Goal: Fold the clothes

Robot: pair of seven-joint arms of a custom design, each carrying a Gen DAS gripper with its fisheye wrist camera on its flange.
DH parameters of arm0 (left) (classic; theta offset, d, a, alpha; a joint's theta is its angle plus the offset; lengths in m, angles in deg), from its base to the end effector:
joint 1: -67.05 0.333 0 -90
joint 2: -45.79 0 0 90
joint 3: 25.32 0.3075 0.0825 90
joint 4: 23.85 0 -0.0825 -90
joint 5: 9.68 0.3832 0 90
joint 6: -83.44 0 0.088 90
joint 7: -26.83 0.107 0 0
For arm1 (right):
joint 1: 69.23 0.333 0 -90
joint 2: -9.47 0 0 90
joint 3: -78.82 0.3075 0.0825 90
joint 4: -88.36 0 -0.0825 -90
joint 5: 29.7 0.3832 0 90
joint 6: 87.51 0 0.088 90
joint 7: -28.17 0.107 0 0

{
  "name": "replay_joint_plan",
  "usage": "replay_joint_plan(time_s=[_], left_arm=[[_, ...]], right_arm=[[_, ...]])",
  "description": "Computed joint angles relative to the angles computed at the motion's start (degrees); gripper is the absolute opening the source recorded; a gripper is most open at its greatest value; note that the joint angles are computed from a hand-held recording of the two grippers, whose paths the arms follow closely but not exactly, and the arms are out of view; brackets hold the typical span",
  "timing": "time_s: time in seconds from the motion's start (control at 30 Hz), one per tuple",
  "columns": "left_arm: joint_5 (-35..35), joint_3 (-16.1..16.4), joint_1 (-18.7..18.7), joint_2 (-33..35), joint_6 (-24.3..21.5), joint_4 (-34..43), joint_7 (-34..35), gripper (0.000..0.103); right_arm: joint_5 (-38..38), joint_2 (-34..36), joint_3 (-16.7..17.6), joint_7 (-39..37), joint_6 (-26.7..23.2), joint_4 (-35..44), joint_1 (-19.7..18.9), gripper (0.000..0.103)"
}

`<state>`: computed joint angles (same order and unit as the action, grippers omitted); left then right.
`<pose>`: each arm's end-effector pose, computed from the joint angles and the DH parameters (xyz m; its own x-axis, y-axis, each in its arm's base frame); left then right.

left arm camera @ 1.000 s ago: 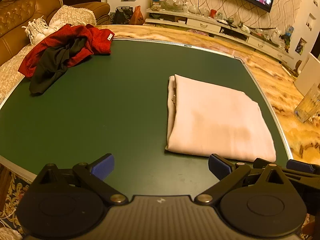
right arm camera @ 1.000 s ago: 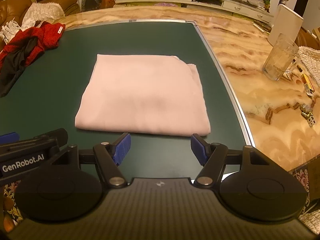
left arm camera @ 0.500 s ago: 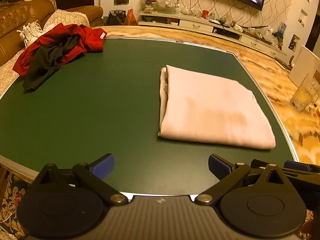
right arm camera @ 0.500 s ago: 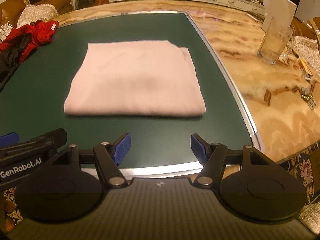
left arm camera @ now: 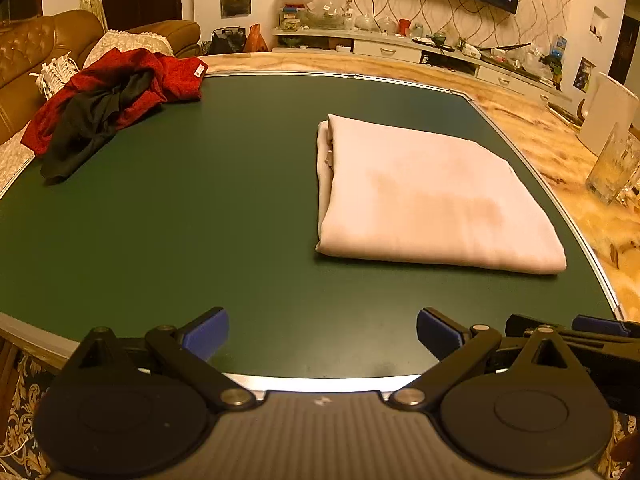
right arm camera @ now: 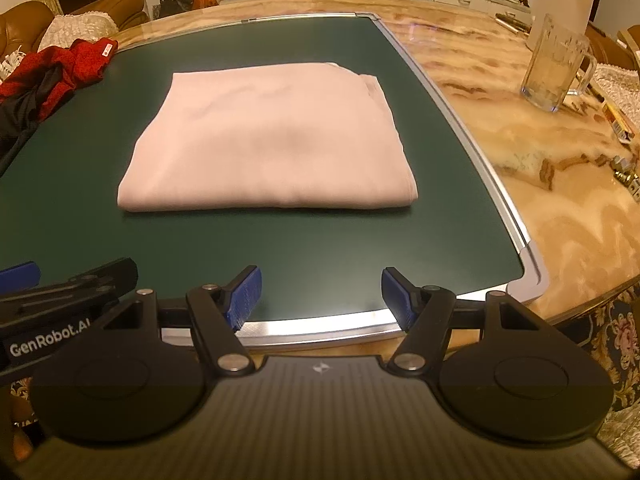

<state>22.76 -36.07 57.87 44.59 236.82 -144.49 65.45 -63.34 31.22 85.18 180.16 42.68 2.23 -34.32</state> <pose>0.5402 -0.2140 0.4816 0.0970 -0.9942 0.0460 -0.7623 -0.1040 -0.6388 0.5456 0.4446 0.4881 -0.0739 -0.9969 -0.0273 -0.8161 0.0762 -0.5729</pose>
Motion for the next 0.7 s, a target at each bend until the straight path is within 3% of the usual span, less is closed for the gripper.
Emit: replay_joint_plan(time_s=[0.17,0.7], left_arm=[[5.62,-0.26,-0.18,0.94,-0.63,0.78,-3.82,0.103],[3.9,0.0,-0.64,3.74,0.91,1.31,-2.49,0.102]], right_arm=[[-0.05,0.11,-0.18,1.41,1.36,-1.0,-0.18,0.074],[-3.86,0.3,-0.93,3.06,1.45,-2.5,0.3,0.074]])
